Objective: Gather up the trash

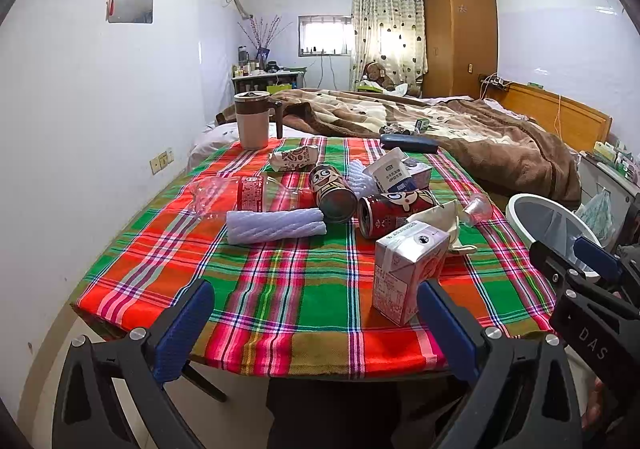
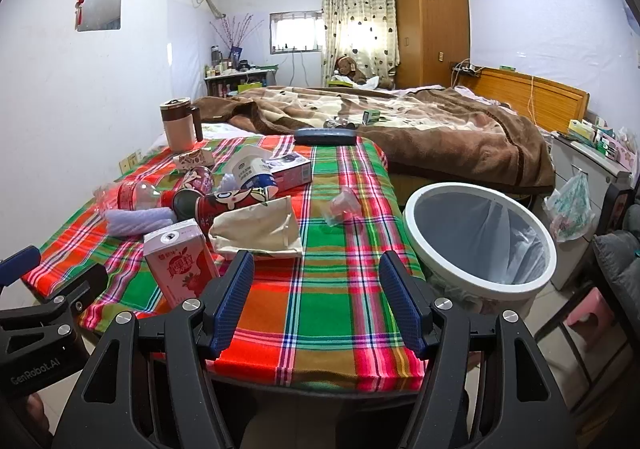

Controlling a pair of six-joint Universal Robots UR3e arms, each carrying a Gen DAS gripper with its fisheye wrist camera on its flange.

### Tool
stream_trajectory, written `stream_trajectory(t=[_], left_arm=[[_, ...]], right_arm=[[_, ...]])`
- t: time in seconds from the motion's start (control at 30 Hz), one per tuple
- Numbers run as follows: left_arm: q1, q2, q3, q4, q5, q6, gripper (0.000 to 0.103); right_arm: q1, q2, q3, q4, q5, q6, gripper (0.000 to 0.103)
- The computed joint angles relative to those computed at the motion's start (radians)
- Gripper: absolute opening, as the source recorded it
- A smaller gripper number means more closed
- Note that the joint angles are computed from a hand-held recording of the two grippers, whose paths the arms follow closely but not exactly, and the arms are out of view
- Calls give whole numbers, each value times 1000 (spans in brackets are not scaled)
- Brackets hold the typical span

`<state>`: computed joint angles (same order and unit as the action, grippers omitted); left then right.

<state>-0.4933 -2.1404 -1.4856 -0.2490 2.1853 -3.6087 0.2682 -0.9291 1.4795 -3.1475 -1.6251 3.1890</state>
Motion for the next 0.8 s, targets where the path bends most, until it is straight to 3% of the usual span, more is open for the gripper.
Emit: stream_trajectory(t=[0.8], left_arm=[[-3, -7, 13, -13, 5, -7, 103]], right_arm=[[1, 2, 0, -2, -3, 1, 66]])
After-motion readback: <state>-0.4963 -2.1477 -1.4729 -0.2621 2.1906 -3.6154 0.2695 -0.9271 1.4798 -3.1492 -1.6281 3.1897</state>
